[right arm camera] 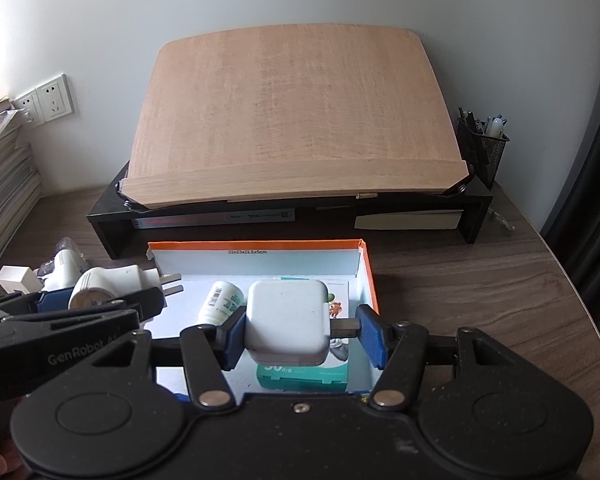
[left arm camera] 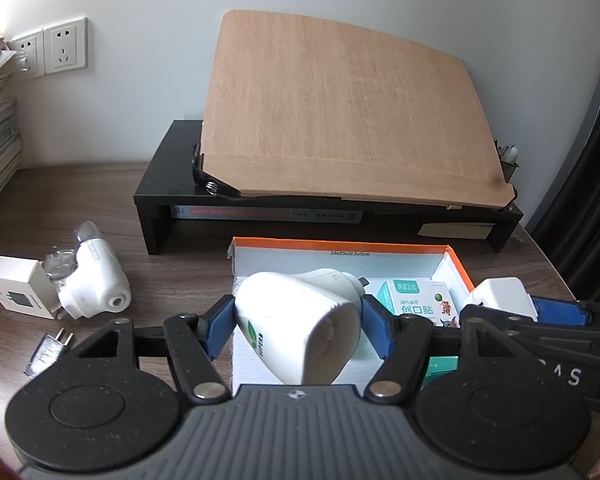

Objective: Organize rigid objects
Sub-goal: 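Lower the plug adapter and square charger into the white box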

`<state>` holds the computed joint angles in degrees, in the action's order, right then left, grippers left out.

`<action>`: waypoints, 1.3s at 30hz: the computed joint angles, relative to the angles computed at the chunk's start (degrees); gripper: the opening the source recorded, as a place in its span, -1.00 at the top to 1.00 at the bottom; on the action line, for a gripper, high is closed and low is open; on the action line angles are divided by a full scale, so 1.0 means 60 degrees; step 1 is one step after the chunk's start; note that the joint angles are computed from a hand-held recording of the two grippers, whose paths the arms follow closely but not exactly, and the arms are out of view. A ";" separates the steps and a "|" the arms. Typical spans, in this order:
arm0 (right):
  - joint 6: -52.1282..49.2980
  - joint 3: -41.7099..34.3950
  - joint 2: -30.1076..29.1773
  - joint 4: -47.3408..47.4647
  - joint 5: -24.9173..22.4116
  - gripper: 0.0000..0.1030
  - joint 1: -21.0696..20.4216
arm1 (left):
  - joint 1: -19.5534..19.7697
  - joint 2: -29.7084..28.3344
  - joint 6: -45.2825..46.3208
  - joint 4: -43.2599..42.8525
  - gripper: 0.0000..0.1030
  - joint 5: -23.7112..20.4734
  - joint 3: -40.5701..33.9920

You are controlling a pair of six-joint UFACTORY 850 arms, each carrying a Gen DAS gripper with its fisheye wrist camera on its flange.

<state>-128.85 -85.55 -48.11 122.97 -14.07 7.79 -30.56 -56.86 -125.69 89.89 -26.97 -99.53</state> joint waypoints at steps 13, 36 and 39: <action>0.2136 -0.0790 -0.0534 -0.2230 0.0000 -0.36 -0.0126 | 0.0084 -0.0631 0.1361 -0.1497 -0.32 -0.0117 -0.0958; 0.4484 -0.1925 -0.1233 -0.4659 -0.0036 -0.36 -0.0213 | 0.0084 -0.1206 0.2705 -0.2673 -0.32 0.0257 -0.1794; 0.4806 -0.2069 -0.1318 -0.4986 -0.0086 -0.36 -0.0202 | 0.0096 -0.1218 0.2785 -0.2747 -0.32 0.0298 -0.1823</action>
